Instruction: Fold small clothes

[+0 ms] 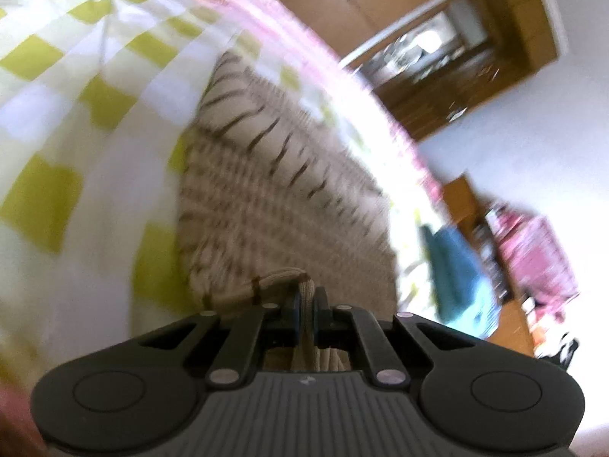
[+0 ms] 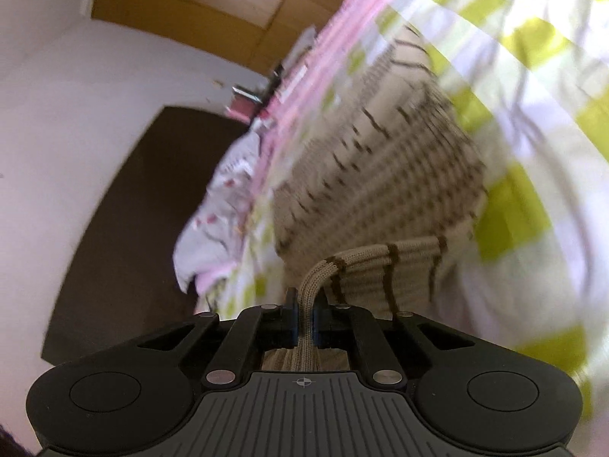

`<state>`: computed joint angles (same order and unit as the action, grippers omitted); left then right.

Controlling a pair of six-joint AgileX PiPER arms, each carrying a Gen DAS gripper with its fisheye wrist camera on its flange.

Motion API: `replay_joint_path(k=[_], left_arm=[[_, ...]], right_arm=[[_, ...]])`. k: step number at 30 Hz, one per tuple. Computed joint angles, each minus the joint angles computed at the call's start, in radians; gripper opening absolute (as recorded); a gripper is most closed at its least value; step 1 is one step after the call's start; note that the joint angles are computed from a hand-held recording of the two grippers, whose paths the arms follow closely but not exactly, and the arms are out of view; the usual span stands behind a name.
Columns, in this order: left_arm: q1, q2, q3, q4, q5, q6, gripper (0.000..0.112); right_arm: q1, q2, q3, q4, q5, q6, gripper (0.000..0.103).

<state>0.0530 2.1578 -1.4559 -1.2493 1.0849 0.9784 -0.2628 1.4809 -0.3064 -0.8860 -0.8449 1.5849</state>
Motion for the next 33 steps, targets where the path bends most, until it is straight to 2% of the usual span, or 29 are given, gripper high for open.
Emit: replay_joint_path(k=[5,13,23,33], left_arm=[[-0.004,0.064,-0.083,-0.157,0.040,0.028,0.012],[-0.034,0.143,-0.241,-0.247,0.026,0.001,0.012],[-0.061,0.258,-0.467,-0.253,-0.017,-0.103,0.012],[-0.094,0.385,-0.733,-0.162,-0.061,-0.253,0.012]], right_arm=[[0.006,0.069,-0.052,0.104,-0.056,-0.044,0.008],[0.021,0.156,-0.135,0.226,-0.118,-0.098,0.008],[0.028,0.265,-0.277,0.318,-0.136,-0.144,0.008],[0.013,0.384,-0.445,0.336,-0.102,-0.135,0.008]])
